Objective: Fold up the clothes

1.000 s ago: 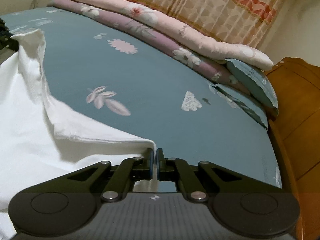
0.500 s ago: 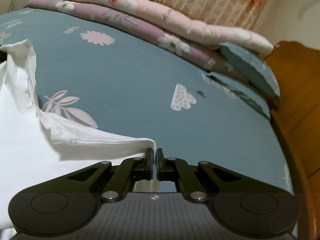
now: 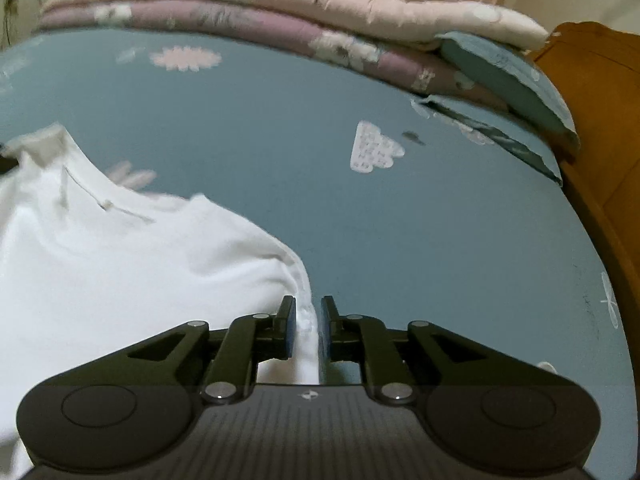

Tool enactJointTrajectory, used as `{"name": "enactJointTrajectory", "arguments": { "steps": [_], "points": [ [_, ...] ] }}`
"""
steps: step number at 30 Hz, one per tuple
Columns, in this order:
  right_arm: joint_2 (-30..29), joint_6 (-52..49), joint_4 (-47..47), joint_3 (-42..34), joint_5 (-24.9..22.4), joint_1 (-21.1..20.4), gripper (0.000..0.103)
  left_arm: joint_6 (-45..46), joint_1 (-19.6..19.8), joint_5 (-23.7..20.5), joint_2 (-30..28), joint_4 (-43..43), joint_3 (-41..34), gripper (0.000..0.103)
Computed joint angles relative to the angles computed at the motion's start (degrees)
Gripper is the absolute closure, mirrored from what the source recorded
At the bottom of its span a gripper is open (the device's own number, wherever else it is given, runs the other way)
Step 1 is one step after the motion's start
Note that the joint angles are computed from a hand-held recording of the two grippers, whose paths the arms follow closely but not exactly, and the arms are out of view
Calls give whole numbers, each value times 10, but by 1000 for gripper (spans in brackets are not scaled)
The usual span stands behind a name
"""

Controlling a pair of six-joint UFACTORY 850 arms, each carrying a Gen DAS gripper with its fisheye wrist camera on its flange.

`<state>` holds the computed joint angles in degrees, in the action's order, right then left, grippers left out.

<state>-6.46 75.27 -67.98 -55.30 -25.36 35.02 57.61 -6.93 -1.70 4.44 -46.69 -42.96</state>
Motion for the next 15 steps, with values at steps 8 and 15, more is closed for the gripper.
{"name": "enactJointTrajectory", "arguments": {
  "steps": [8,15],
  "points": [
    [151,-88,184,95,19,29,79,-153,12,-97,155,147,91,73],
    [273,-55,312,212,29,68,65,-243,26,-201,316,210,179,64]
  ]
}}
